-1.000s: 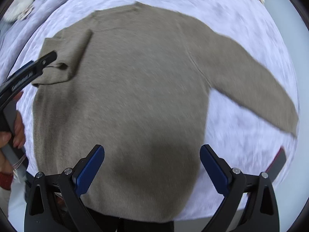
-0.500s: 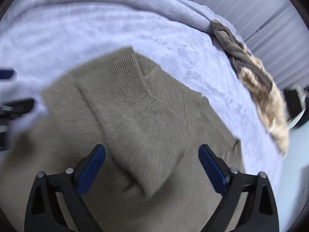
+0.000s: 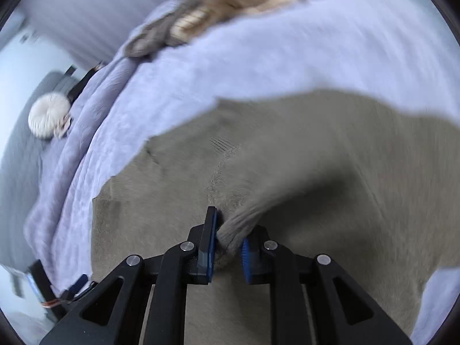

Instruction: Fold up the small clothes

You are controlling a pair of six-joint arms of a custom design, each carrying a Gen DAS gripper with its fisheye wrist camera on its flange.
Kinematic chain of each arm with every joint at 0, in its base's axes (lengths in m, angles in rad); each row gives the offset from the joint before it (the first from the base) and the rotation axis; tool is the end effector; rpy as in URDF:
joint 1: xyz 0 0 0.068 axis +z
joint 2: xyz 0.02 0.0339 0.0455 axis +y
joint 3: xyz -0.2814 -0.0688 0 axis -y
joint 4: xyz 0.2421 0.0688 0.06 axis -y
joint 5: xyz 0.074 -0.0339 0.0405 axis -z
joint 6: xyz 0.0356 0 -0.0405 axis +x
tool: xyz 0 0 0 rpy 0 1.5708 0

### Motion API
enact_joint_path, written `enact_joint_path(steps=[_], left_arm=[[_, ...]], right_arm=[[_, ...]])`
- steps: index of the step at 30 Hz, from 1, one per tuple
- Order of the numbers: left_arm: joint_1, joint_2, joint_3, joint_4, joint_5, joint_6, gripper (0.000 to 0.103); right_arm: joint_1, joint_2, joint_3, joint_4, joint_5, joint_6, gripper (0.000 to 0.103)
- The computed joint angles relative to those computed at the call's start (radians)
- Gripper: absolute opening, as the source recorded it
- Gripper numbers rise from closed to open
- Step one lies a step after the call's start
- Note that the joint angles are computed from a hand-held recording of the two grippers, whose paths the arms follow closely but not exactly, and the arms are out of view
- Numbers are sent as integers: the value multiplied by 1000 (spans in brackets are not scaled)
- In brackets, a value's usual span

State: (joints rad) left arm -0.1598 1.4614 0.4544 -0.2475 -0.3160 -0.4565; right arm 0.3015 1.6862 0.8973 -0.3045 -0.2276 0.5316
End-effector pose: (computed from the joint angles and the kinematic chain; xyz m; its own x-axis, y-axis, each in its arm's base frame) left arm 0.2021 -0.0214 0.1182 -0.8668 -0.2847 -0.4094 -0.3635 0.9228 0.1280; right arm 0.2989 0.1014 0.1670 -0.9279 0.2286 -0.2945 0.0952 0.9090 0.4057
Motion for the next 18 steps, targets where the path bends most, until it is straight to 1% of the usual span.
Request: enact_joint_path(steps=[1, 2, 3, 4, 5, 6, 7, 8, 9, 10, 11, 13, 16, 18], left_arm=[[-18, 10, 5, -2, -23, -4, 89], [-35, 18, 12, -8, -43, -8, 89], [-48, 27, 19, -13, -61, -13, 89], [-57, 33, 27, -20, -71, -19, 89], [-60, 34, 30, -28, -76, -23, 89], [-60, 33, 37, -39, -82, -27, 89], [-59, 33, 46, -49, -94, -28, 89], [-59, 30, 57, -61, -110, -25, 89], [-65, 20, 62, -73, -130, -25, 89], [-67, 13, 65, -77, -149, -17, 89], [-63, 8, 64, -76, -158, -2, 89], [-47, 6, 55, -60, -133, 48, 89], [-45, -29, 34, -68, -76, 132, 89], [-76, -75, 30, -134, -81, 176, 89]], right_arm=[[-34, 11, -23, 1, -53, 10, 45], [-47, -10, -62, 20, -81, 19, 53], [-71, -14, -92, 71, -126, 31, 58], [-84, -26, -114, 106, -151, 60, 58], [-111, -28, -111, 103, -166, 61, 58], [-133, -37, -117, 107, -176, 81, 57], [-143, -25, -106, 112, -185, 123, 37], [-156, -11, -74, 83, -191, 124, 17], [-155, 0, -48, 70, -184, 117, 7], [-143, -18, -29, 65, -164, 96, 7], [-164, -33, -8, 41, -156, 35, 7], [-160, -50, 2, 17, -109, -26, 7], [-213, -31, -42, -13, -113, -60, 7], [-258, -6, -82, 8, -141, -73, 7]])
